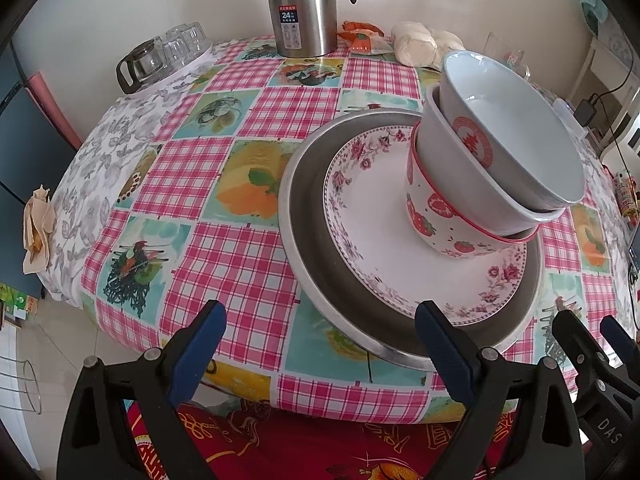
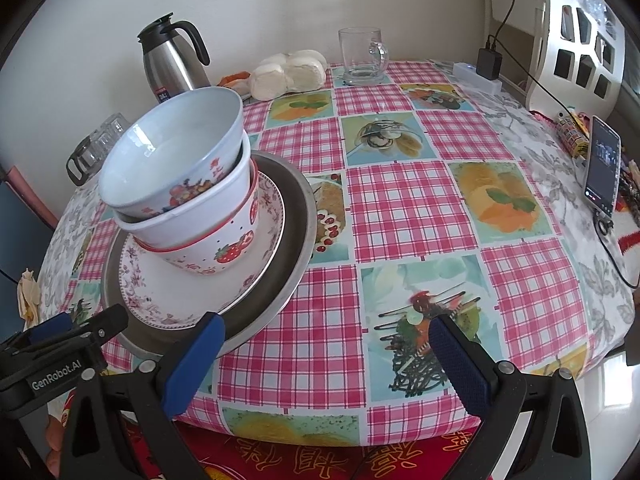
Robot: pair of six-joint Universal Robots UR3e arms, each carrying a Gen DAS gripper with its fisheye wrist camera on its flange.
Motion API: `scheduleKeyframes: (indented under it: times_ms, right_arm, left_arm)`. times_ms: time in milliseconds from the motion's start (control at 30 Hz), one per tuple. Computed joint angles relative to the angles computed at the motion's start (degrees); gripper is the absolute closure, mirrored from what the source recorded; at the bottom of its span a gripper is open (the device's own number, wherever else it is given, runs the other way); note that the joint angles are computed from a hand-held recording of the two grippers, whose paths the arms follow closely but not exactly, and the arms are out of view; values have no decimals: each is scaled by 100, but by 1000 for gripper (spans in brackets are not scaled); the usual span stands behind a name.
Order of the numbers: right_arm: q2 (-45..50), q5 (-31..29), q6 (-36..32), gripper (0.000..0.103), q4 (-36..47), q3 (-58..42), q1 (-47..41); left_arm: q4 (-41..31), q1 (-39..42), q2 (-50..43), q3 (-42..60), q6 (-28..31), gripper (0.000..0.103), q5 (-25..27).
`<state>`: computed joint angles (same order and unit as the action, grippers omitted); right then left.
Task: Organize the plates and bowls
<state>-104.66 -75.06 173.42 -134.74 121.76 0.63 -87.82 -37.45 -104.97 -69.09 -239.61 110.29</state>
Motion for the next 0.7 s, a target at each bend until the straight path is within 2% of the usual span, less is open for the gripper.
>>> scheduleKeyframes:
  times_ms: [700]
  right_arm:
    - [51,-44,-9,0,32,-61,-14]
  left_arm:
    - [119,59,55,-128,24,8,-45]
